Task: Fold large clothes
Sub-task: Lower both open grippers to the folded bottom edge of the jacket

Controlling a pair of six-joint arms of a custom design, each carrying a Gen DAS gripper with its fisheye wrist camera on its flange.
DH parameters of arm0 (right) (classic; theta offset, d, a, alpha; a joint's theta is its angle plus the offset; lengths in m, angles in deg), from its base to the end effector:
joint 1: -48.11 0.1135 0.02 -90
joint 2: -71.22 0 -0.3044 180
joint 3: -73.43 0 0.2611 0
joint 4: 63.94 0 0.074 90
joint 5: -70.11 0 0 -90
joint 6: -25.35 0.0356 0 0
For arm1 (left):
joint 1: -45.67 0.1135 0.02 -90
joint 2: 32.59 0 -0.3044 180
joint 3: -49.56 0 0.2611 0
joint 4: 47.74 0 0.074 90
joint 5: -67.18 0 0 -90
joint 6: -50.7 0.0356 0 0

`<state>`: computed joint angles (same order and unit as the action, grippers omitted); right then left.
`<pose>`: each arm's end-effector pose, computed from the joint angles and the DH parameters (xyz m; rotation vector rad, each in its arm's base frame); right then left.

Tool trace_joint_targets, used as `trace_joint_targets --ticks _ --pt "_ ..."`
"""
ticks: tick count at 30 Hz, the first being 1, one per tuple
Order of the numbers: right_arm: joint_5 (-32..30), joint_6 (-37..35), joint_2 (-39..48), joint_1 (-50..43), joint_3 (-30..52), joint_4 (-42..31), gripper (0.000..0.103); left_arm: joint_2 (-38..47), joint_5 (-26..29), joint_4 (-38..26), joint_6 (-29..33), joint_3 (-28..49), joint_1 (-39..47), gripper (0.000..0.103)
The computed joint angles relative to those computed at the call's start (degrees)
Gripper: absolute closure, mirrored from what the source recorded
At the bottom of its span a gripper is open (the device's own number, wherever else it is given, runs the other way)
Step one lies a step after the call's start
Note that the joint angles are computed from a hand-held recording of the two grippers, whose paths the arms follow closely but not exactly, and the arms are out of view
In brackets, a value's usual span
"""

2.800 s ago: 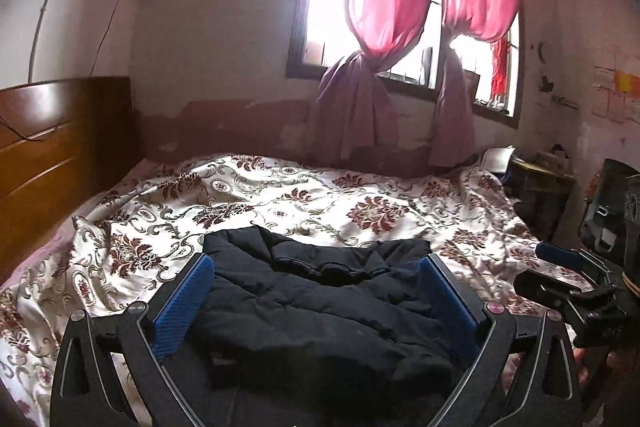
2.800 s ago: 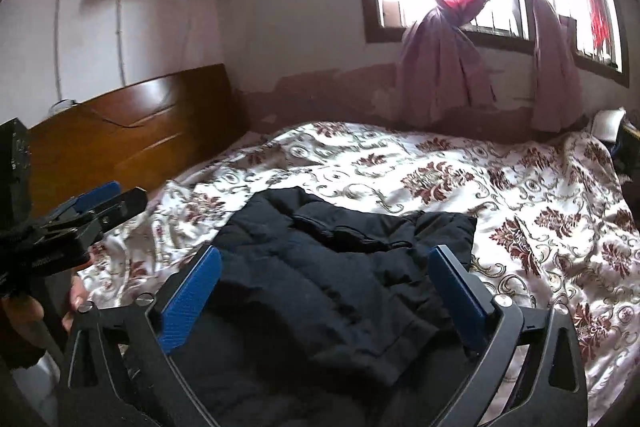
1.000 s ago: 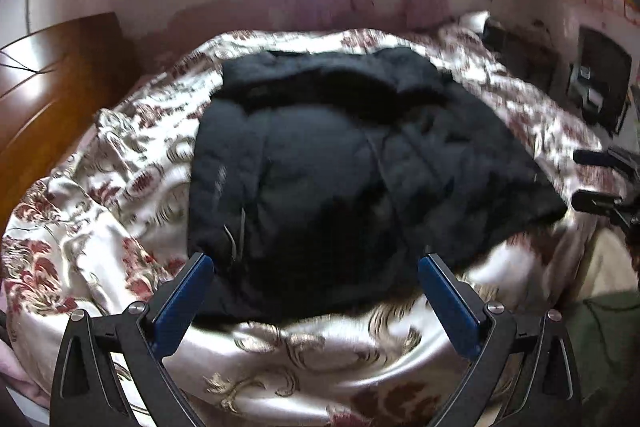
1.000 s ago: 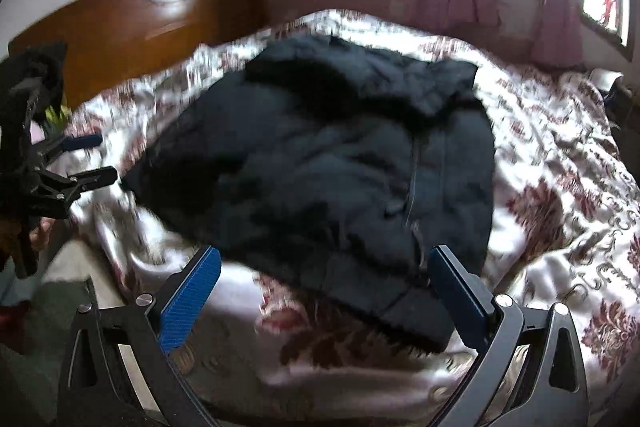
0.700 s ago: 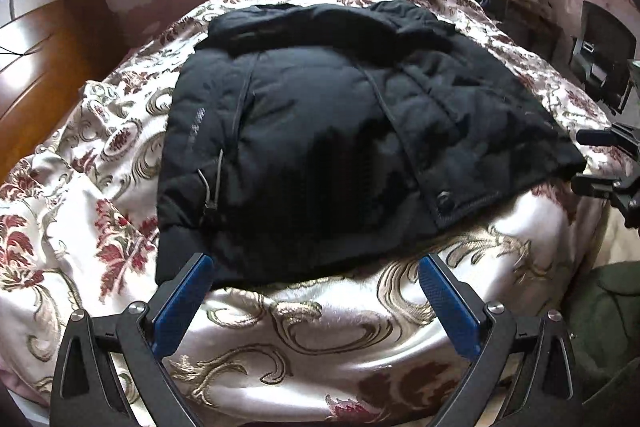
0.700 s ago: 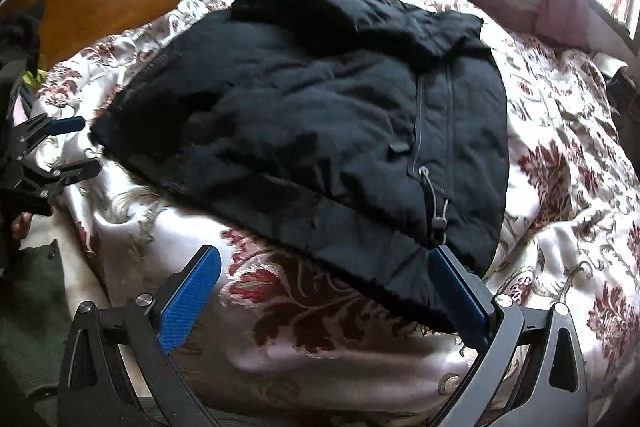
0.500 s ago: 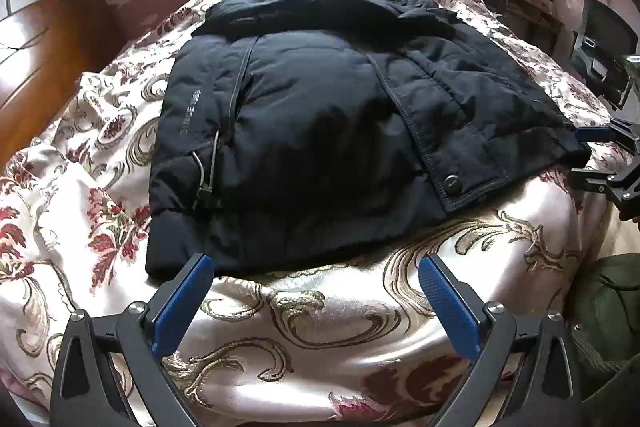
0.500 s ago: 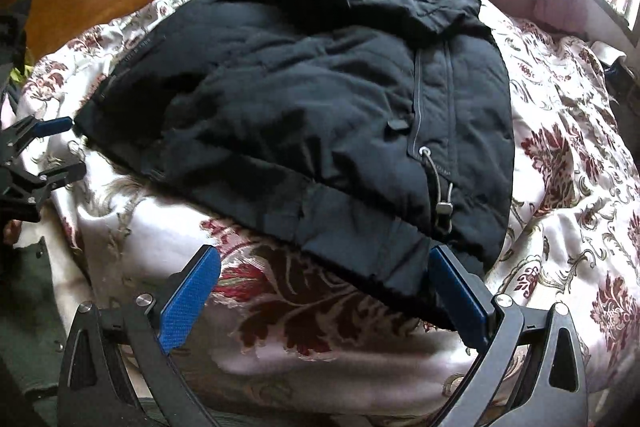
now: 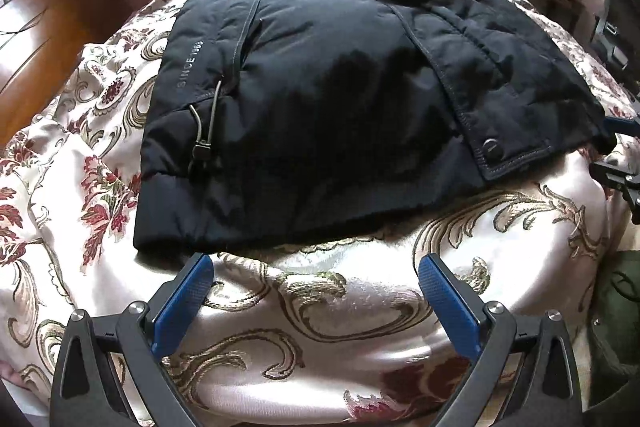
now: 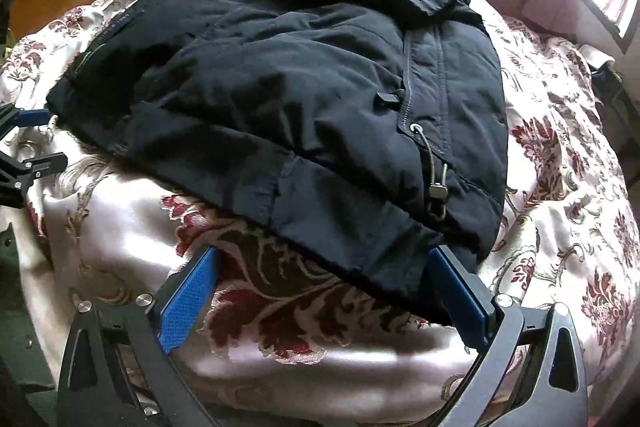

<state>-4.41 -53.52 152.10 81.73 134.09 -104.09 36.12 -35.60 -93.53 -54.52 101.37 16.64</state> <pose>0.2304 0.1418 0.2297 -0.4095 2.5323 -0.0641 0.1867 -0.0946 0.2246 0.2441 2.6080 0.0321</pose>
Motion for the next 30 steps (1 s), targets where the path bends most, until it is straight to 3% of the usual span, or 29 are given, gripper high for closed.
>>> trace_joint_targets --ticks 8,14,18,26,30 --pt "3.11 -0.01 1.81 -0.18 -0.78 4.55 0.001 -0.01 -1.14 -0.08 0.00 0.04 -0.99 0.000" --pt "0.61 -0.21 4.30 -2.85 3.80 3.00 0.001 -1.34 0.19 0.42 0.33 -0.29 0.40 0.000" --pt "-7.68 -1.74 6.50 -7.18 10.65 -1.91 0.001 -3.31 1.71 0.79 1.66 -0.74 1.78 0.000" --pt "-26.55 -2.63 14.51 -16.23 29.19 -16.58 0.001 -6.65 -1.37 0.61 5.25 -1.51 0.35 0.000" --pt "-31.02 -1.59 17.18 -17.58 34.72 -20.10 0.001 -5.78 -3.98 0.89 5.13 -1.18 -0.10 0.000"
